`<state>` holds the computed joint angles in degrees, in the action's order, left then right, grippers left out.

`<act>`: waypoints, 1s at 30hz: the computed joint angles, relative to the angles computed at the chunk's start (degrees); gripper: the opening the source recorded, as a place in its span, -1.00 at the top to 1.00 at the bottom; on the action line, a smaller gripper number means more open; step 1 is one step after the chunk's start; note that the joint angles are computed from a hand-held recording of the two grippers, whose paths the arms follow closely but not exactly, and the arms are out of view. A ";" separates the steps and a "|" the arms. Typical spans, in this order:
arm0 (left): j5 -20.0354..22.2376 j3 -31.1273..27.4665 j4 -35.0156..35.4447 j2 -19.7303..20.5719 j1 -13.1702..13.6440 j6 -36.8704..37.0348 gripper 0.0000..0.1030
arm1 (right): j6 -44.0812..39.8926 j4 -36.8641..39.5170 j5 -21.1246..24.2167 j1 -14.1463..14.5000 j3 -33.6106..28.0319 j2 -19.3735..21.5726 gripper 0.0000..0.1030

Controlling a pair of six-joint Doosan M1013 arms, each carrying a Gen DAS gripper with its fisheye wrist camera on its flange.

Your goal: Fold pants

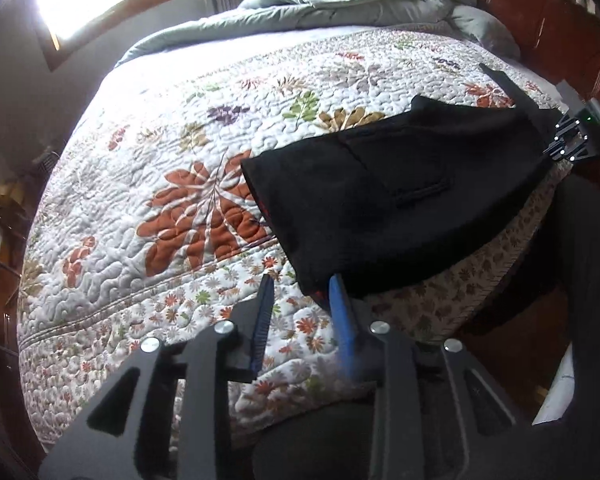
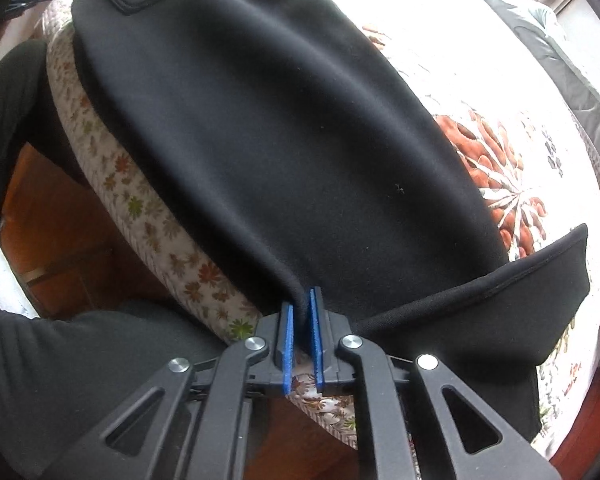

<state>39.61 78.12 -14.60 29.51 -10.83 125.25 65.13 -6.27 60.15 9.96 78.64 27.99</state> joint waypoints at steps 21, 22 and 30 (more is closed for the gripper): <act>9.60 -7.00 1.58 7.03 -8.96 7.45 0.62 | -9.89 11.02 -0.65 4.65 -3.77 2.43 0.72; 10.03 -6.96 1.28 7.09 -8.88 7.72 0.62 | -10.03 11.53 -0.42 4.55 -3.53 2.27 0.72; 7.69 -5.33 1.72 5.19 -9.02 7.86 -0.72 | -6.10 22.56 2.48 -1.93 -7.88 1.54 0.25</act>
